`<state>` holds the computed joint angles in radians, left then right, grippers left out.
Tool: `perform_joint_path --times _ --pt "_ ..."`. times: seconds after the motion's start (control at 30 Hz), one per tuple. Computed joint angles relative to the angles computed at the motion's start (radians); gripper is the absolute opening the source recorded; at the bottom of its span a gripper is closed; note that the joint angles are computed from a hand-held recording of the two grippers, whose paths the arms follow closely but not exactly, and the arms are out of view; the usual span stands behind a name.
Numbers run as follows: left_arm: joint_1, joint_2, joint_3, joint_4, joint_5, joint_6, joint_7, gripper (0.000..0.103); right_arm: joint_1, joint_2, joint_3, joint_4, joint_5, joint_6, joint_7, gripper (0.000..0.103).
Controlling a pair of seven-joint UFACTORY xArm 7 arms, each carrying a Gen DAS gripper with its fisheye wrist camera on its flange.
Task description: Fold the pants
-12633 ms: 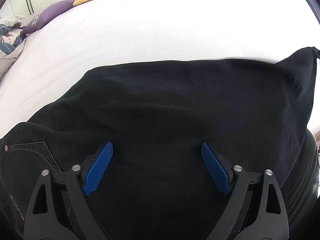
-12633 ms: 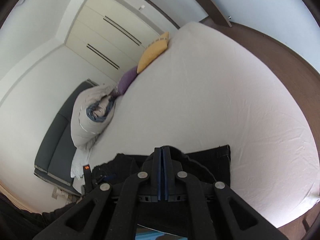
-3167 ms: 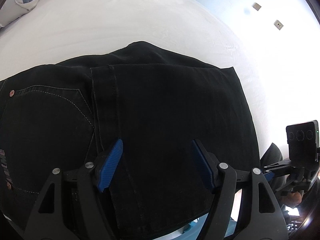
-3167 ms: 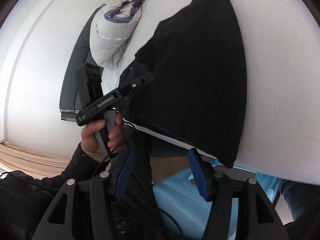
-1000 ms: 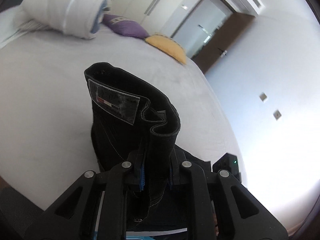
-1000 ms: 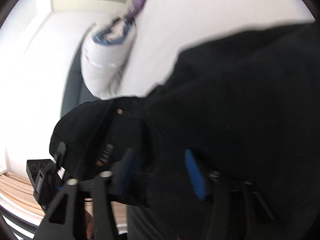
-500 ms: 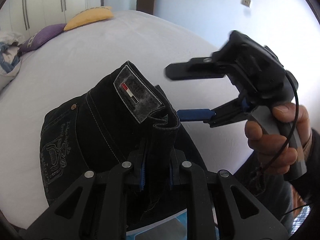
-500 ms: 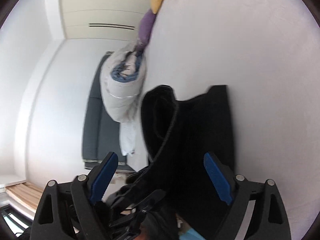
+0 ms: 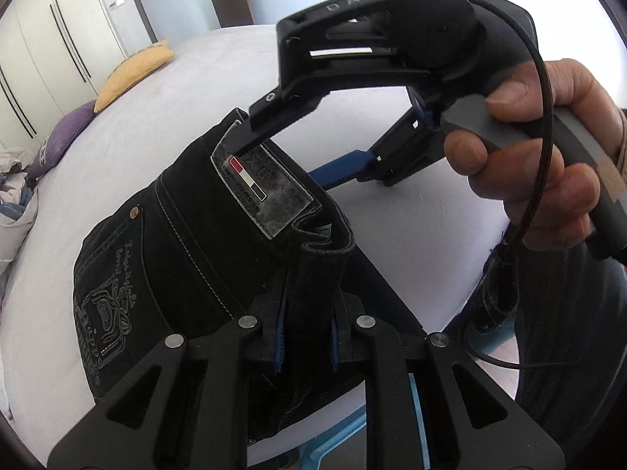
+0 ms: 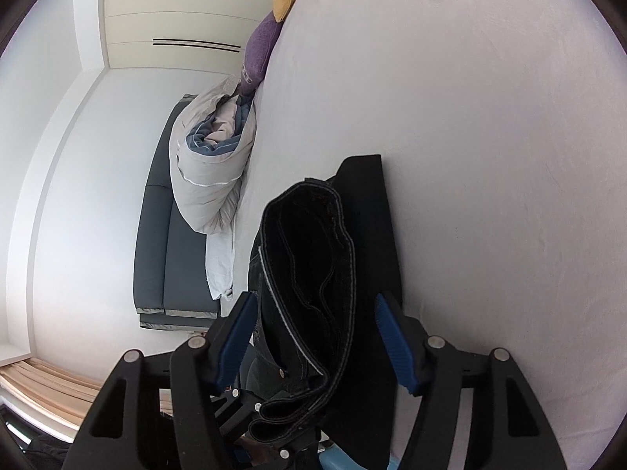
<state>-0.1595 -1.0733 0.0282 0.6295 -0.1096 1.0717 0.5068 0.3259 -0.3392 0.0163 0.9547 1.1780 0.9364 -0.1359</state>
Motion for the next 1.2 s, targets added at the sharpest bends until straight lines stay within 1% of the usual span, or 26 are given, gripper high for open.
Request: perform_joint_path --times 0.07,0.13,0.2,0.23,0.27,0.33,0.4,0.43,0.5,0.53,0.57,0.6,0.63,0.7,0.77,0.8,0.83,0.87,0.93,0.97,1.0,1.03,1.1,1.17,1.2 --pt "0.006 0.028 -0.005 -0.014 -0.002 0.004 -0.013 0.019 -0.004 0.012 0.01 0.017 -0.044 0.003 0.031 0.066" --pt "-0.003 0.044 -0.012 -0.015 -0.02 -0.028 -0.026 0.022 -0.01 0.025 0.022 0.048 -0.095 -0.002 0.074 0.066" --pt "-0.025 0.034 0.008 0.001 -0.038 -0.002 -0.013 0.04 -0.02 0.018 0.033 0.071 -0.173 -0.017 0.117 0.066" --pt "-0.037 0.038 0.029 0.023 -0.06 0.027 -0.011 0.072 -0.021 0.015 0.031 0.082 -0.193 -0.023 0.128 0.066" --pt "-0.038 0.028 0.041 0.034 -0.075 0.051 -0.014 0.09 -0.019 0.015 0.027 0.095 -0.199 -0.029 0.134 0.066" --pt "-0.025 0.025 0.065 0.082 -0.092 0.099 -0.027 0.09 -0.003 0.009 0.009 0.108 -0.154 -0.045 0.101 0.066" --pt "-0.003 0.043 0.109 0.145 -0.107 0.147 -0.04 0.09 0.029 0.023 -0.013 0.128 -0.043 -0.044 0.024 0.066" --pt "0.01 0.053 0.139 0.171 -0.118 0.153 -0.042 0.09 0.044 0.046 -0.013 0.148 0.01 -0.039 -0.014 0.066" --pt "0.037 0.113 0.205 0.224 -0.136 0.151 -0.041 0.09 0.059 0.079 -0.004 0.173 0.084 -0.013 -0.081 0.066" --pt "0.055 0.138 0.228 0.235 -0.144 0.136 -0.039 0.09 0.061 0.091 0.005 0.175 0.108 0.0 -0.103 0.066" --pt "0.074 0.151 0.232 0.241 -0.151 0.123 -0.046 0.09 0.065 0.103 0.016 0.176 0.136 0.011 -0.122 0.066" --pt "0.085 0.173 0.253 0.245 -0.164 0.108 -0.04 0.09 0.065 0.12 0.023 0.175 0.158 0.027 -0.138 0.066" --pt "0.079 0.207 0.286 0.26 -0.2 0.098 -0.035 0.09 0.061 0.124 0.035 0.167 0.153 0.033 -0.129 0.066" --pt "0.069 0.26 0.332 0.274 -0.271 0.081 -0.014 0.09 0.041 0.131 0.064 0.144 0.095 0.014 -0.078 0.065" --pt "0.062 0.328 0.357 0.291 -0.335 0.074 0.0 0.09 0.036 0.106 0.047 0.081 0.142 0.019 -0.112 0.058" --pt "0.068 0.366 0.392 0.315 -0.346 0.098 0.025 0.09 0.031 0.093 0.041 0.055 0.16 0.023 -0.121 0.048" --pt "0.082 0.39 0.39 0.329 -0.345 0.115 0.023 0.09 0.022 0.074 0.042 0.035 0.14 0.017 -0.105 0.046" --pt "0.096 0.405 0.377 0.312 -0.343 0.111 0.031 0.09 0.016 0.05 0.039 0.011 0.132 0.011 -0.105 0.044" --pt "0.127 0.421 0.342 0.27 -0.325 0.081 0.065 0.09 0.012 0.007 0.028 -0.03 0.137 0.011 -0.111 0.044" --pt "0.143 0.407 0.327 0.252 -0.328 0.069 0.078 0.09 0.008 -0.019 0.027 -0.044 0.114 0.011 -0.095 0.044" --pt "0.155 0.4 0.319 0.25 -0.335 0.072 0.087 0.09 0.003 -0.047 0.032 -0.052 0.069 0.002 -0.07 0.047" --pt "0.166 0.4 0.315 0.255 -0.343 0.078 0.088 0.09 -0.003 -0.082 0.036 -0.062 0.02 -0.008 -0.04 0.057" --pt "0.19 0.382 0.317 0.273 -0.363 0.082 0.083 0.09 -0.008 -0.145 0.038 -0.083 -0.061 -0.033 0.022 0.073" --pt "0.213 0.372 0.33 0.272 -0.369 0.041 0.104 0.09 0.0 -0.162 0.028 -0.076 -0.129 -0.027 0.056 0.073" --pt "0.223 0.386 0.337 0.282 -0.364 0.032 0.104 0.09 0.011 -0.153 0.019 -0.066 -0.146 -0.019 0.061 0.073"
